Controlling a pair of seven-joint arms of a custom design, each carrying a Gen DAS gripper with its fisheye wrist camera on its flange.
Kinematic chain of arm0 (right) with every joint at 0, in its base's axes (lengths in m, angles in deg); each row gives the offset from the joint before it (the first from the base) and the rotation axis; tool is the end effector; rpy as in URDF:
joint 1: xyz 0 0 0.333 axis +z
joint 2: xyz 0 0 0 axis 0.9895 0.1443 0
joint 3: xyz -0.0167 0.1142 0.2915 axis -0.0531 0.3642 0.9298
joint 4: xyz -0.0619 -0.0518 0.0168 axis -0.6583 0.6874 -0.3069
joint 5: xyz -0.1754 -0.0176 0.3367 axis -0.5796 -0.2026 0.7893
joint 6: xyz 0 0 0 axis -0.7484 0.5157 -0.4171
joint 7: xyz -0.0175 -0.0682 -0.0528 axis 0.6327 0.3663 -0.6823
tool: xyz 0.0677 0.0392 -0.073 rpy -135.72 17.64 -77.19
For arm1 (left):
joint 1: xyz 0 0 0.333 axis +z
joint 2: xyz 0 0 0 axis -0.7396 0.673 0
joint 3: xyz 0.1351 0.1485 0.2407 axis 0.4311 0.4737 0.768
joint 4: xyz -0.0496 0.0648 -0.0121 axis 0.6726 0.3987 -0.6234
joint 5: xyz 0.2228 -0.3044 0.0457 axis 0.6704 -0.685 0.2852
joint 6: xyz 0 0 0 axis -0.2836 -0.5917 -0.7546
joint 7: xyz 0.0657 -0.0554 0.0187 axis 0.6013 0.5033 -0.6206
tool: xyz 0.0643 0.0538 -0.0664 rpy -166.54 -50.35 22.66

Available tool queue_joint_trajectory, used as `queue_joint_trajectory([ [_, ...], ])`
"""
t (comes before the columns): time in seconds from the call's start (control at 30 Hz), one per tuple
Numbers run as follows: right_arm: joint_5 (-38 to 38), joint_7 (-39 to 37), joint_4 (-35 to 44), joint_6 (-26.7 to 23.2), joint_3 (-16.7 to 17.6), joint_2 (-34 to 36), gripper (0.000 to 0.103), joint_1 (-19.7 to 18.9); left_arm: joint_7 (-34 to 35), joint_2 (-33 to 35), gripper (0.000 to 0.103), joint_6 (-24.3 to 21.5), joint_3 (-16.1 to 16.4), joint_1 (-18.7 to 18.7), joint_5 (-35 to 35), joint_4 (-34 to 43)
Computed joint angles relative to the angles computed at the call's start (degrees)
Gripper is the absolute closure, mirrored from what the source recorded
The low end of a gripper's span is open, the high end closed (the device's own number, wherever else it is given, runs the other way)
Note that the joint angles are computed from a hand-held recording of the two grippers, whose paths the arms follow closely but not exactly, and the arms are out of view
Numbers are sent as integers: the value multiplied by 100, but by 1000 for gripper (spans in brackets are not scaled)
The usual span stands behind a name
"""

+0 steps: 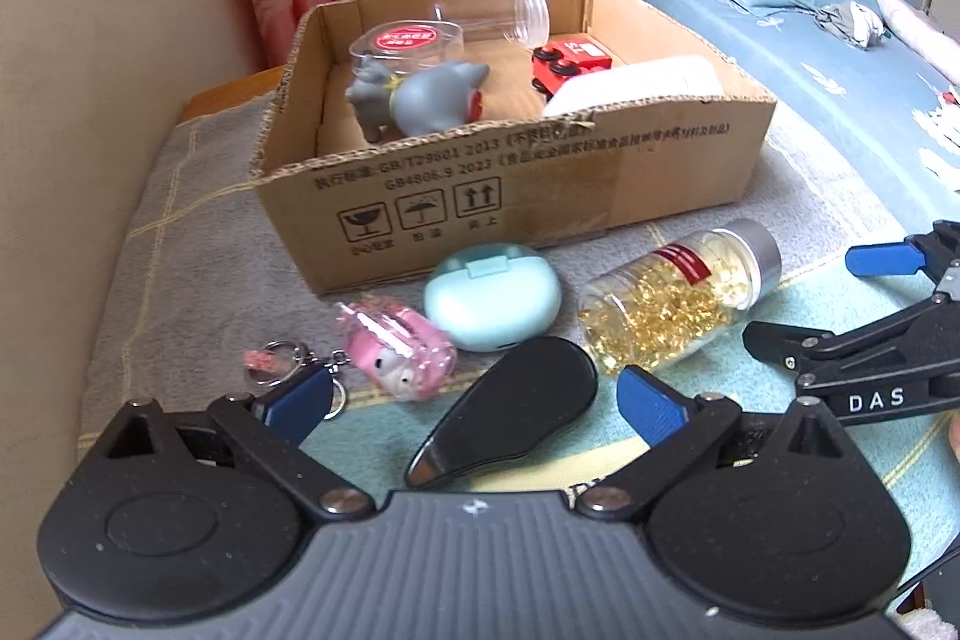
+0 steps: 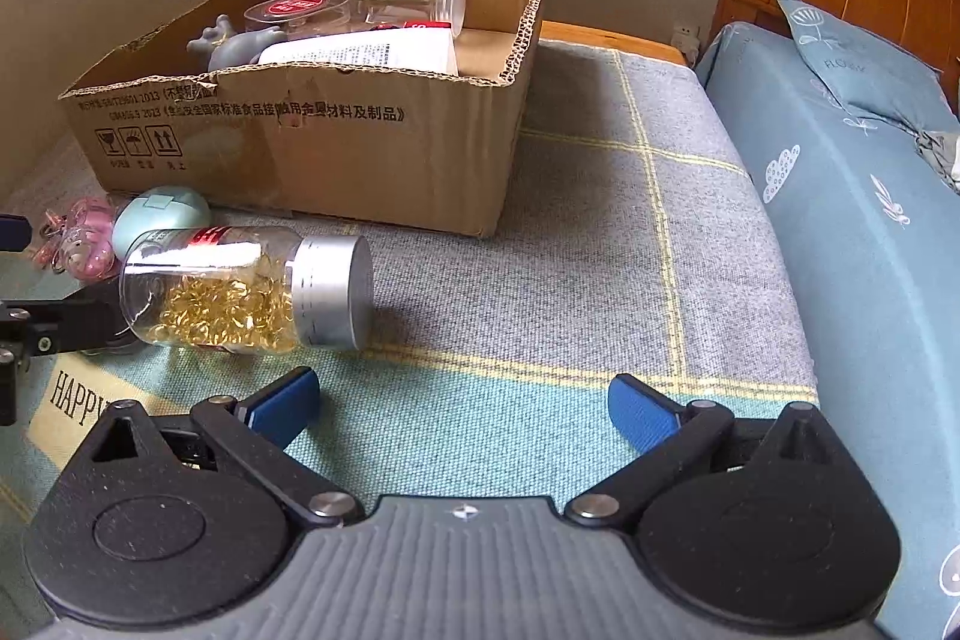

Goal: Organize rigid objects
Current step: 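Move both tools back toward the remaining items on the bed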

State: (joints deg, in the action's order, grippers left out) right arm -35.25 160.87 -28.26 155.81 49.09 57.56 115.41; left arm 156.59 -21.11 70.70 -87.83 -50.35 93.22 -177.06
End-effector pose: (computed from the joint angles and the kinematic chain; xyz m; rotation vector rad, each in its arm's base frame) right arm 0.6664 0.3636 0.4471 -1.8722 1.7681 -0.6590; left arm 0.6652 -0.1491 0.4851 -1.5146 2.1430 -0.6790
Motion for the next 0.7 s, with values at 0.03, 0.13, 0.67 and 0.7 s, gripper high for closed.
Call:
queue_joint_trajectory([
  [0.03,-58,54,-93,111,-37,-33,0,27,-4,28,3,7,1,-12,14,14],
  [0.13,-157,132,-218,287,-87,-76,0,60,-38,77,3,45,38,-54,129,10],
  [0.67,-194,184,-262,323,-104,-99,0,70,-406,-241,1,-139,169,240,-34,-458],
  [0.7,-200,189,-264,326,-105,-100,0,72,-408,-258,2,-221,156,234,-46,-442],
])
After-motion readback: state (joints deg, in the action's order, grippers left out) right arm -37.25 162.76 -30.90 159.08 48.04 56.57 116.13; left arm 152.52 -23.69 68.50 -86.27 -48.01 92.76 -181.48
